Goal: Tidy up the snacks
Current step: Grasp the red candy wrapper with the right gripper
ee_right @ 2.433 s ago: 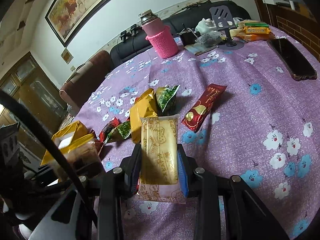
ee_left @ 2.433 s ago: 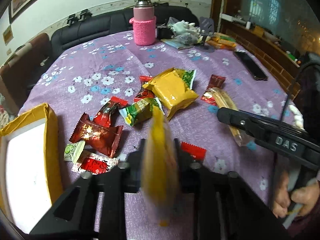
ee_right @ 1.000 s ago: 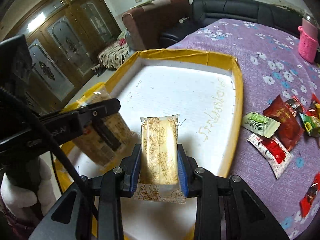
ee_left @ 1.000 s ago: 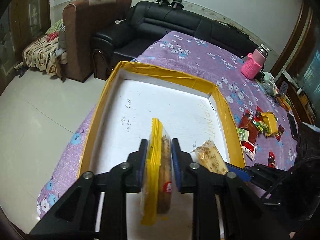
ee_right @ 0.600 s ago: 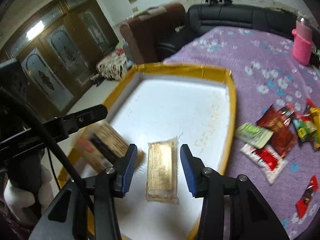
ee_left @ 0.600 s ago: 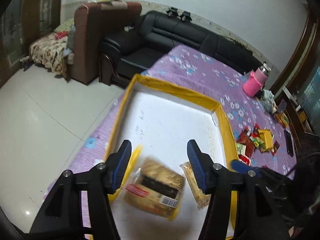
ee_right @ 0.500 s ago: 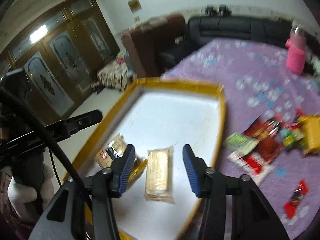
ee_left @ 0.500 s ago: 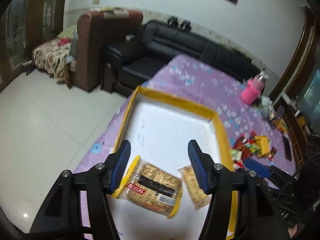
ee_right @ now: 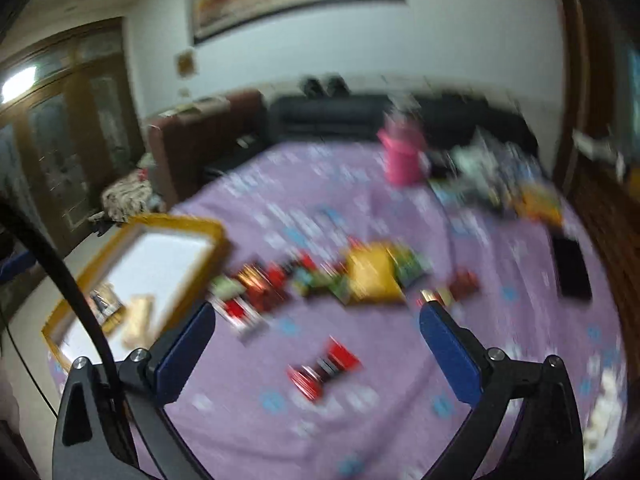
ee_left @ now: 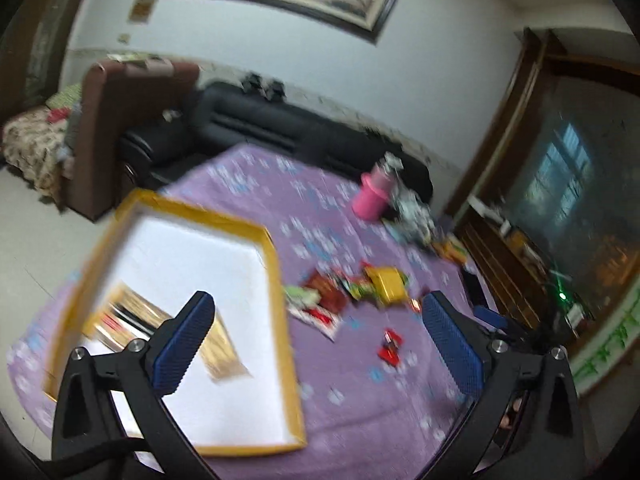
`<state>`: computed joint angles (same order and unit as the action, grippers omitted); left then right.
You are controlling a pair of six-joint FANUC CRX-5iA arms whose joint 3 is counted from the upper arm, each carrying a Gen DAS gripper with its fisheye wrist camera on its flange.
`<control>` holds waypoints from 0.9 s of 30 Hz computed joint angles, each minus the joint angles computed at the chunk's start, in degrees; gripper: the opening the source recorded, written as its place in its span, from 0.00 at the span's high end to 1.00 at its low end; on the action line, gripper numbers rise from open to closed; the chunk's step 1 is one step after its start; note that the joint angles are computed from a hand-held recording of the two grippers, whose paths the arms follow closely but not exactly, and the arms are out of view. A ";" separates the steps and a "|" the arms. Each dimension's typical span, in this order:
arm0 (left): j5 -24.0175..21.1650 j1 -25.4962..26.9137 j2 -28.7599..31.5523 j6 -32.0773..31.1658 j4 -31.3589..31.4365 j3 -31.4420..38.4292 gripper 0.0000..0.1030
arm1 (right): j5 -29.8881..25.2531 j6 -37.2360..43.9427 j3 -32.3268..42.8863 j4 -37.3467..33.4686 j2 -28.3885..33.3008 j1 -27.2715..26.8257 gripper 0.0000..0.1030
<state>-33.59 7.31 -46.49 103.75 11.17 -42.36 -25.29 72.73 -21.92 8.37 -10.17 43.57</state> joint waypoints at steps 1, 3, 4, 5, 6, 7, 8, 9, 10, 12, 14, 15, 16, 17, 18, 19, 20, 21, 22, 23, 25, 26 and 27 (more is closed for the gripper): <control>-0.29 -1.02 2.39 0.20 -0.11 0.53 0.00 | -1.98 2.63 1.14 -3.55 0.81 -1.45 0.09; -0.69 -2.54 5.17 2.21 -1.16 1.28 0.05 | -5.15 6.72 3.56 -9.51 2.73 -3.82 0.16; -0.53 -2.29 5.76 1.18 0.19 0.89 0.07 | -6.59 7.89 4.38 -11.81 3.40 -4.30 0.24; -0.52 -3.30 6.36 2.69 -0.89 1.26 0.16 | -8.75 10.16 6.09 -15.21 4.70 -5.21 0.29; -0.73 -3.57 6.83 2.70 -0.96 1.45 0.27 | -11.51 12.34 8.30 -18.66 6.44 -6.07 0.40; -1.22 -3.80 7.67 2.60 -1.30 1.94 0.32 | -14.37 13.74 10.64 -21.47 8.39 -6.73 0.47; -1.68 -4.18 8.33 3.06 -1.91 2.47 0.38 | -16.04 14.11 12.12 -23.02 10.02 -7.00 0.49; -1.88 -4.07 9.08 2.61 -1.47 2.70 0.38 | -16.76 13.71 13.03 -23.53 11.37 -6.95 0.50; -1.99 -4.07 9.23 2.59 -1.32 2.68 0.38 | -16.70 13.60 13.10 -23.88 11.93 -6.88 0.51; -2.32 -3.64 9.98 1.34 -0.18 2.88 0.38 | -16.58 13.24 13.60 -24.37 13.06 -6.35 0.51; -2.58 -3.41 11.59 0.24 0.72 3.65 0.35 | -15.18 11.38 13.24 -22.24 13.76 -5.29 0.51; -2.69 -3.50 12.30 0.12 0.78 4.06 0.32 | -14.64 10.02 12.83 -19.64 13.92 -4.12 0.51; -2.79 -3.67 13.65 -0.06 0.73 4.88 0.31 | -14.07 9.16 12.33 -17.72 13.88 -3.34 0.55; -2.77 -3.94 14.83 -0.07 0.41 5.62 0.31 | -13.94 8.98 12.02 -16.01 13.99 -2.60 0.63; -2.89 -4.41 16.38 0.04 -0.34 6.74 0.31 | -13.58 8.29 11.41 -13.84 14.07 -1.92 0.76; -3.06 -5.24 18.36 0.33 -1.55 8.25 0.31 | -12.64 6.67 10.29 -10.58 13.90 -0.89 0.78; -3.20 -5.84 20.04 0.05 -2.21 9.43 0.31 | -12.66 7.26 10.16 -10.32 13.78 -0.83 0.78; -3.55 -6.71 22.91 -1.16 -2.39 11.26 0.31 | -13.01 8.44 10.31 -10.70 13.72 -1.29 0.78; -4.01 -7.09 24.92 -2.45 -2.04 12.48 0.31 | -12.63 8.32 9.90 -9.81 13.52 -1.66 0.78; -4.60 -7.44 27.15 -3.69 -1.60 13.89 0.31 | -12.01 7.89 9.43 -9.04 13.28 -1.96 0.78; -6.24 -8.40 32.69 -5.25 -1.39 18.10 0.31 | -10.51 8.90 9.24 -10.28 12.99 -3.77 0.78; -6.64 -8.72 34.77 -6.25 -1.02 19.75 0.31 | -10.67 10.86 10.00 -13.13 13.01 -5.10 0.78; -7.22 -9.11 37.88 -7.99 -0.34 22.22 0.31 | -11.44 14.19 11.49 -17.79 13.34 -7.11 0.78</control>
